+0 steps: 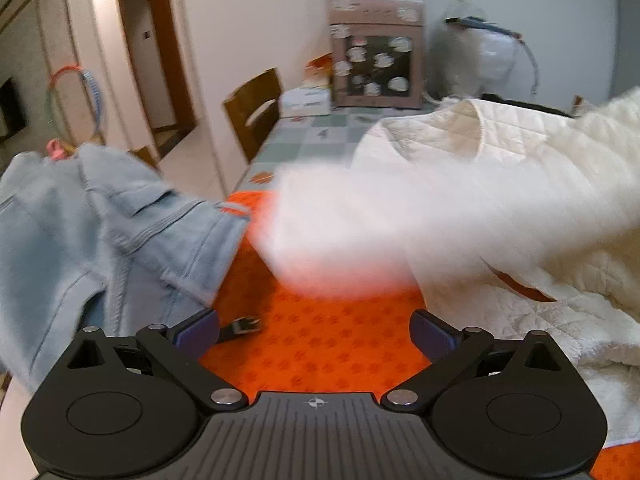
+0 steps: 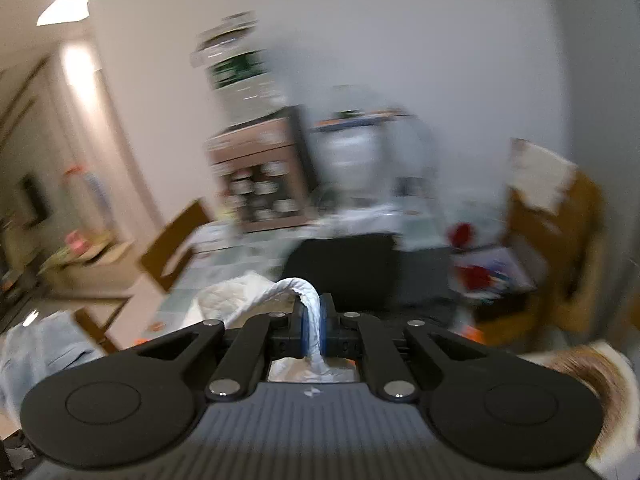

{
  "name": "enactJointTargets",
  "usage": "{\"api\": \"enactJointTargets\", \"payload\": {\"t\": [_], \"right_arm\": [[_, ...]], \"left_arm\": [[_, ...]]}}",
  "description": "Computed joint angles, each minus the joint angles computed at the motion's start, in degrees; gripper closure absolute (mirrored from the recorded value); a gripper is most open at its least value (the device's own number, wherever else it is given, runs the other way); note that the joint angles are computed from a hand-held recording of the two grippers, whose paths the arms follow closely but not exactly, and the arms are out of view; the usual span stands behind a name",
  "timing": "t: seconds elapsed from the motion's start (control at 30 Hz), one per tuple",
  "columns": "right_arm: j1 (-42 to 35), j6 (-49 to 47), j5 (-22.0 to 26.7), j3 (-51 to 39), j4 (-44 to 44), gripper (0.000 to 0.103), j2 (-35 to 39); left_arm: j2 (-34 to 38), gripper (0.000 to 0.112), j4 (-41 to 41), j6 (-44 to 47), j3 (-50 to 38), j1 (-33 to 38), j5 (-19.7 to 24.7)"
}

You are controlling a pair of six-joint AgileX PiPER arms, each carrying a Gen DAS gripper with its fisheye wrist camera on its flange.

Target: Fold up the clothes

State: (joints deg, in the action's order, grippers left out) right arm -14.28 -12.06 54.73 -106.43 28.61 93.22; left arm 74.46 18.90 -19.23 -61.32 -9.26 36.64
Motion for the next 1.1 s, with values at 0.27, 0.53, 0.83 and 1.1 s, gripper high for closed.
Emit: {"api": "enactJointTargets", "payload": {"t": [0.27,0.53,0.83,1.1], "right_arm": [[-8.85,3.46,-6.66,30.6,-10.29,0.096,-17.61],[-4.68,12.08,-12.35,43.58,-20.14,0.086,-23.75],[10.72,25.18,-9.39,46.47,-30.99,0.051,-30.23],[23.73,33.29,-14.87,52.49,-27.61,0.047,-26.7]], "left_arm": [[1.32,0.011,-9.22,10.83,0.51,-1.67,-3.01],[3.69,0.012,-17.14,18.4,1.92,-0.88,-4.98],[1.28,0.012,-18.73,20.51,7.6,-3.23,-4.27],[-0.67,0.013,-27.45,26.35,10.61,0.55,-3.12]]}}
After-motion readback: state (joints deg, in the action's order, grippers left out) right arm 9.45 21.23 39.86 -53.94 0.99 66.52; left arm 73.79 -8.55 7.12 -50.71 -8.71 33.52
